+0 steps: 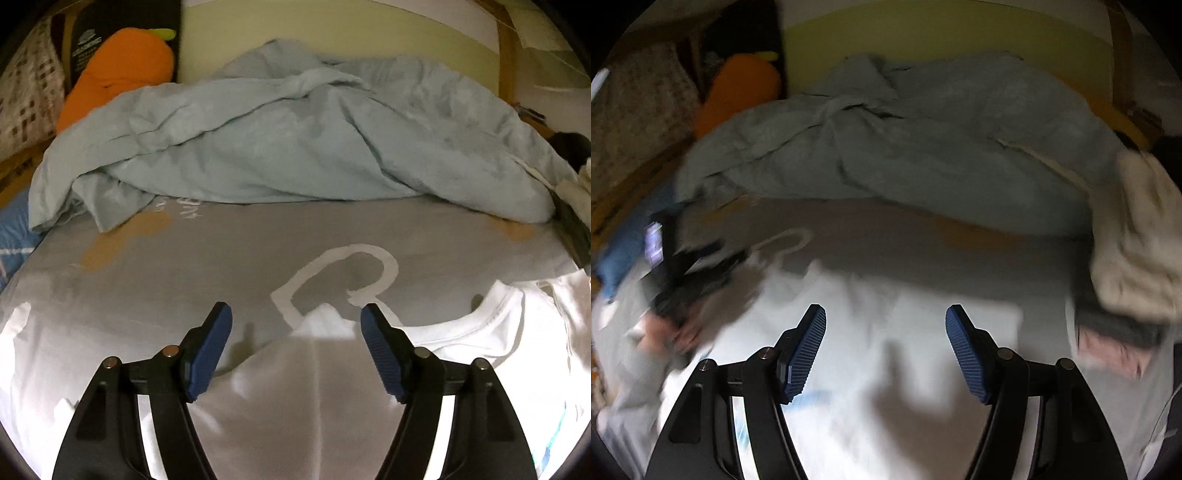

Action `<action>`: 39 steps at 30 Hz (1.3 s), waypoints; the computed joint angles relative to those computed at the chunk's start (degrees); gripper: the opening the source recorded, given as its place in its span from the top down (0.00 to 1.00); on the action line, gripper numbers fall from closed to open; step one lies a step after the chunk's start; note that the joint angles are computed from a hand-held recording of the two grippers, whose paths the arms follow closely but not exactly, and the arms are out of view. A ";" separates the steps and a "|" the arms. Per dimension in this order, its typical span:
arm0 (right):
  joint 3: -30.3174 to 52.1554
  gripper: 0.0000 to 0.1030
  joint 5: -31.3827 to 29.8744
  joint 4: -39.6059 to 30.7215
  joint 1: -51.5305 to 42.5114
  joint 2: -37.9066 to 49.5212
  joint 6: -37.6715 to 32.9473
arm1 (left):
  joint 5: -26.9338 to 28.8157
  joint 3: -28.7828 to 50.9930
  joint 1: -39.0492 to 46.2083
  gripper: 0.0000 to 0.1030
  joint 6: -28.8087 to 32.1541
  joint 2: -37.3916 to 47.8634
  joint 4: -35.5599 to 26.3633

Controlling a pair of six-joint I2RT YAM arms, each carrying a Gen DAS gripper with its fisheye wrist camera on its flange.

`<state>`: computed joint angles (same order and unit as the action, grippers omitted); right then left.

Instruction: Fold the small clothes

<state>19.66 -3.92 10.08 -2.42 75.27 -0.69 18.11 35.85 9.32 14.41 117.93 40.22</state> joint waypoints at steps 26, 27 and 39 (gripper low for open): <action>31.26 0.62 -2.37 -4.29 9.86 46.32 -17.70 | 9.82 1.56 7.17 0.32 -6.54 -1.13 -1.80; 31.49 0.84 -3.69 -4.11 9.38 46.41 -17.46 | 9.98 1.63 7.26 0.32 -6.57 -1.14 -1.93; 34.86 0.91 11.24 6.09 9.96 51.44 0.27 | -0.26 11.58 3.95 0.33 -4.61 5.28 -16.85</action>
<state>54.51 7.32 16.18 7.55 126.71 -0.42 17.86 47.43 13.27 9.80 123.21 23.37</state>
